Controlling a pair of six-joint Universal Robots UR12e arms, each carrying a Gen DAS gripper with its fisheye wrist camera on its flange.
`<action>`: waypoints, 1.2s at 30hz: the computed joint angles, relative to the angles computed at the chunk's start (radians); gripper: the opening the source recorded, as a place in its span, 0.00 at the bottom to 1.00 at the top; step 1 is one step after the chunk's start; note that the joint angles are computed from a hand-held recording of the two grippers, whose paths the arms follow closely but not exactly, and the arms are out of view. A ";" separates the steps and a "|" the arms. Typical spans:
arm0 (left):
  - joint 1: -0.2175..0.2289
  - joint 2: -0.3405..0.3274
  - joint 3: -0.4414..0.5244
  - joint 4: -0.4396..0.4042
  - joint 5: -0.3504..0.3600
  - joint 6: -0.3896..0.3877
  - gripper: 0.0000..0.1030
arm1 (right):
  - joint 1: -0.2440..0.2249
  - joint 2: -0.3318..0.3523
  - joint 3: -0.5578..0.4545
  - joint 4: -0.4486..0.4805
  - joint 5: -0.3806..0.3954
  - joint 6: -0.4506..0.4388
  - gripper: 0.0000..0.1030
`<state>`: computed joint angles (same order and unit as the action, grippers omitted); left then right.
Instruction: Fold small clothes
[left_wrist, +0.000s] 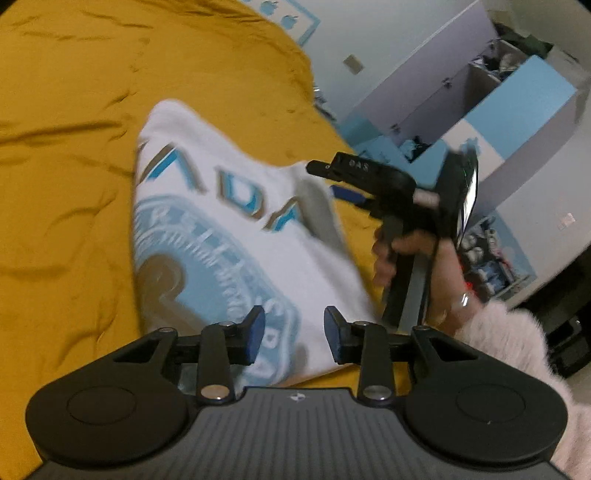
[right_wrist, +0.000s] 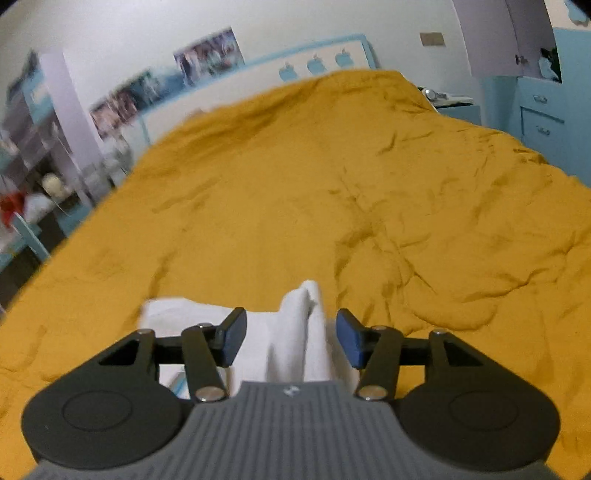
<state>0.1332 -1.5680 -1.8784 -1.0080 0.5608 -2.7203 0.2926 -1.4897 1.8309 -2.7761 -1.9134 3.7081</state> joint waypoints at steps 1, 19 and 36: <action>0.003 -0.003 -0.002 -0.014 0.001 0.007 0.39 | 0.010 0.017 -0.023 0.062 -0.053 -0.009 0.22; 0.019 -0.010 -0.024 -0.084 -0.018 0.062 0.37 | -0.029 -0.152 0.133 0.001 0.325 -0.046 0.40; 0.079 0.142 -0.123 0.109 0.133 0.254 0.39 | 0.124 -0.339 0.251 0.026 0.081 0.320 0.57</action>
